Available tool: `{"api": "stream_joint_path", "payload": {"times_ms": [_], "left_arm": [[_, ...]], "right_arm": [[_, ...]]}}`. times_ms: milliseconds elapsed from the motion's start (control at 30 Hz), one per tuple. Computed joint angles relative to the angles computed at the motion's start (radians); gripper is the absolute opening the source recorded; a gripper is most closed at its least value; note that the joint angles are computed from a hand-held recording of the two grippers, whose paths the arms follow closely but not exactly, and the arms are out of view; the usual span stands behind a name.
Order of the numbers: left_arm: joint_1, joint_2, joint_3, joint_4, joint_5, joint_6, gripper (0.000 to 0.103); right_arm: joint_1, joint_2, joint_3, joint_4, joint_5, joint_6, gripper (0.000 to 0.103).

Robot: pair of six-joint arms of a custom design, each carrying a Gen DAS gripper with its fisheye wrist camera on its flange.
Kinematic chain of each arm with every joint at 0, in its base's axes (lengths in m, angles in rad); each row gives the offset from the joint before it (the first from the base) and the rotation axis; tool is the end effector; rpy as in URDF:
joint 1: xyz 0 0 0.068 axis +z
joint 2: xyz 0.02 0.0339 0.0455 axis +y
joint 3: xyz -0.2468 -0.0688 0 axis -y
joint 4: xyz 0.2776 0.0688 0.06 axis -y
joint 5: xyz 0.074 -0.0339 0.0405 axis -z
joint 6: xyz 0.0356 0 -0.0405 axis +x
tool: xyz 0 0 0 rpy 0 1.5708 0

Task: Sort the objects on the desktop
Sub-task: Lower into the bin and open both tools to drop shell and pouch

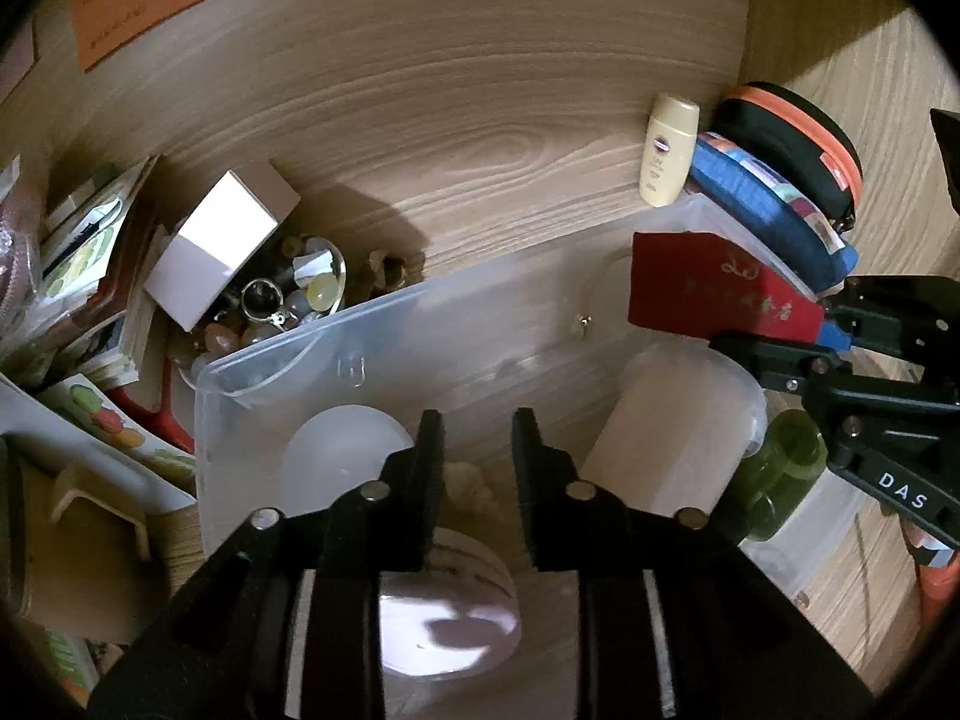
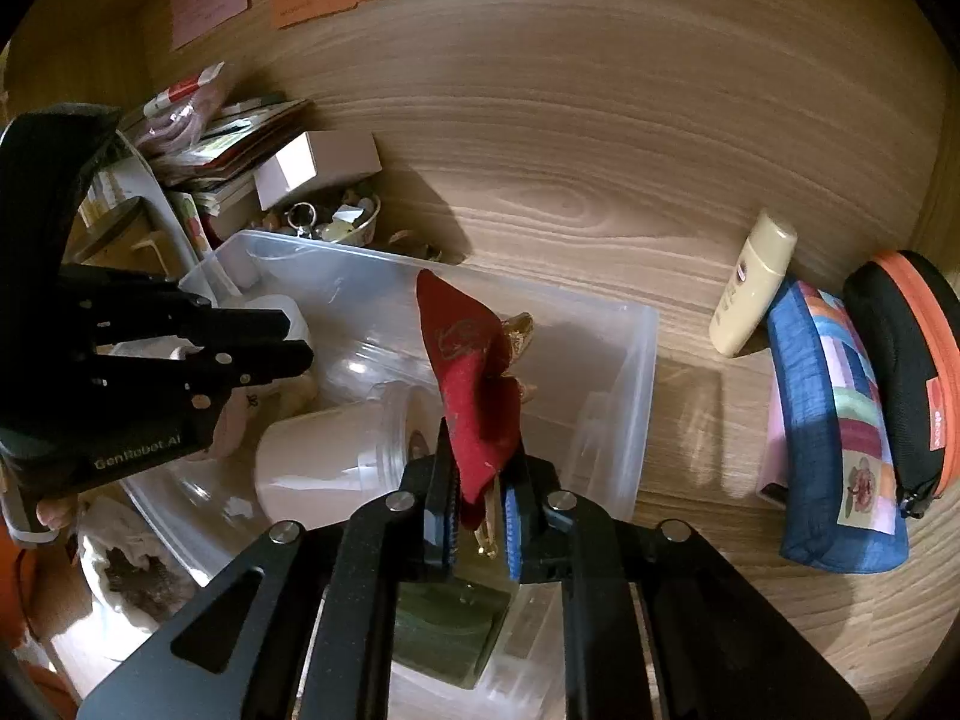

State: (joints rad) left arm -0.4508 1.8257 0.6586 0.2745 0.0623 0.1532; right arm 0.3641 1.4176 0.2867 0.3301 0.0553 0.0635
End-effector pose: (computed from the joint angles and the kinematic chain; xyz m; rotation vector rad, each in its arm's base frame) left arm 0.2827 -0.1393 0.0353 0.7612 2.3521 -0.2054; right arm 0.2167 0.0805 0.0531 -0.3292 2.3516 0.1400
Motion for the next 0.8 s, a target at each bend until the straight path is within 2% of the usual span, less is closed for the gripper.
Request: {"api": "stream_joint_path", "payload": {"times_ms": [33,133,267,400,567,700,800], "left_arm": [[0.0,-0.006,-0.006,0.006,0.0,-0.001,0.036],[0.003,-0.028,-0.026,0.022,0.007,0.002,0.039],[0.003,-0.063,-0.048,0.029,0.014,0.002,0.043],[0.001,-0.099,-0.084,0.065,0.001,0.003,0.061],[-0.009,-0.131,-0.115,0.099,-0.022,0.004,0.075],[-0.011,-0.138,-0.109,0.07,-0.025,0.003,0.094],[-0.009,-0.149,-0.11,0.051,-0.021,0.003,0.094]], "right_arm": [[-0.004,-0.015,-0.009,0.004,-0.013,-0.001,0.021],[0.011,-0.06,-0.037,0.02,0.029,0.004,0.039],[0.012,-0.108,-0.063,0.026,0.031,0.008,0.044],[0.03,-0.133,-0.08,0.04,0.056,0.01,0.062],[0.032,-0.169,-0.096,0.041,0.063,0.01,0.073],[0.025,-0.184,-0.099,0.035,0.054,0.007,0.082],[0.018,-0.198,-0.103,0.022,0.035,-0.001,0.087]]}}
